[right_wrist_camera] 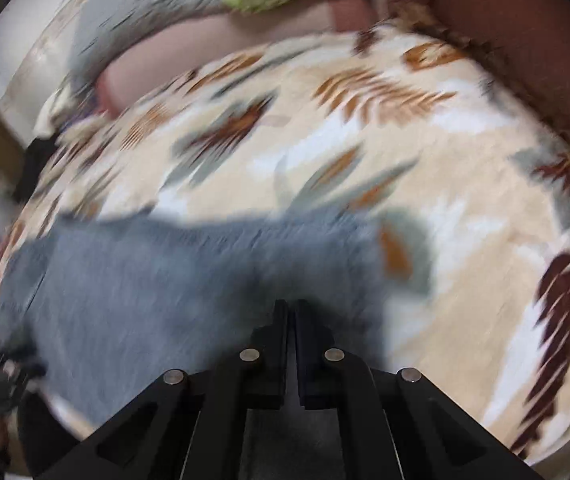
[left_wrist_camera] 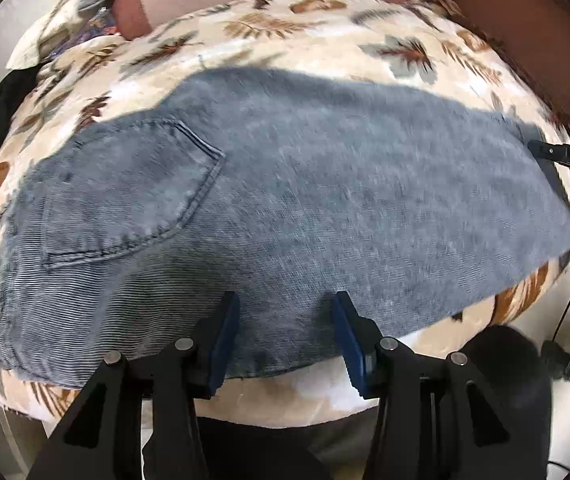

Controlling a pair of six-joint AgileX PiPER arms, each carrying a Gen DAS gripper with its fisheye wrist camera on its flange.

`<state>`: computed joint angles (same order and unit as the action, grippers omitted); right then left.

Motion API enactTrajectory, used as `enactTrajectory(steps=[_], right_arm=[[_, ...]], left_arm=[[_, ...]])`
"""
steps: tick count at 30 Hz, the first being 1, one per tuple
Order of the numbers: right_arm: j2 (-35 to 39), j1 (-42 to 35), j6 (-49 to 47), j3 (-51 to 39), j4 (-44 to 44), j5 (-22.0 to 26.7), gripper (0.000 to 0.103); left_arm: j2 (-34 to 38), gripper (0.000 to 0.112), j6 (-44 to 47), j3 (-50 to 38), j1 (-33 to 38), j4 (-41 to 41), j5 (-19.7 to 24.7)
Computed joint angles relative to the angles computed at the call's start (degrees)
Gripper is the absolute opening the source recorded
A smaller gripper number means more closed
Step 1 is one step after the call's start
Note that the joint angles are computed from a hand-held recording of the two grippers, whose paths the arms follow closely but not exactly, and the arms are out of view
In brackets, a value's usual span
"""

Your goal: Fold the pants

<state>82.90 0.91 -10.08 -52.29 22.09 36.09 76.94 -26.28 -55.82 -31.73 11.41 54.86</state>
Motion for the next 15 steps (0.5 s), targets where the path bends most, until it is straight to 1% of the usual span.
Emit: enactTrajectory(steps=[4, 6, 7, 8, 9, 10, 12, 15], right_arm=[[-1.2, -1.7, -14.0, -4.3, 11.3, 6.1, 0.006], [0.3, -0.4, -17.7, -7.3, 13.3, 10.0, 0.019], [2.0, 1.2, -17.4, -9.6, 12.1, 11.7, 0.037], [3.4, 2.8, -15.9, -11.3, 10.0, 12.1, 0.050], [4.8, 4.3, -14.8, -12.7, 8.3, 12.0, 0.050], [6.3, 4.7, -15.1, -14.2, 9.0, 12.8, 0.050], [9.4, 4.8, -17.8, -17.7, 10.4, 16.0, 0.050], [14.0, 7.8, -15.0, -22.6, 3.9, 17.0, 0.049]], left_arm=[[-1.2, 0.049, 0.7, -0.8, 0.0, -0.2, -0.9], [-0.6, 0.049, 1.4, -0.8, 0.0, -1.0, -2.2], [-0.6, 0.049, 2.1, -0.5, 0.3, -2.0, -3.1], [-0.3, 0.049, 3.2, -0.3, 0.6, -3.5, -4.1], [0.1, 0.049, 4.0, -0.3, 0.7, -4.7, -4.7], [0.1, 0.049, 4.0, -0.1, 0.5, -5.0, -5.0], [0.5, 0.049, 3.9, 0.1, -0.2, -5.7, -6.0], [1.0, 0.049, 4.8, 0.9, -0.5, -6.9, -7.6]])
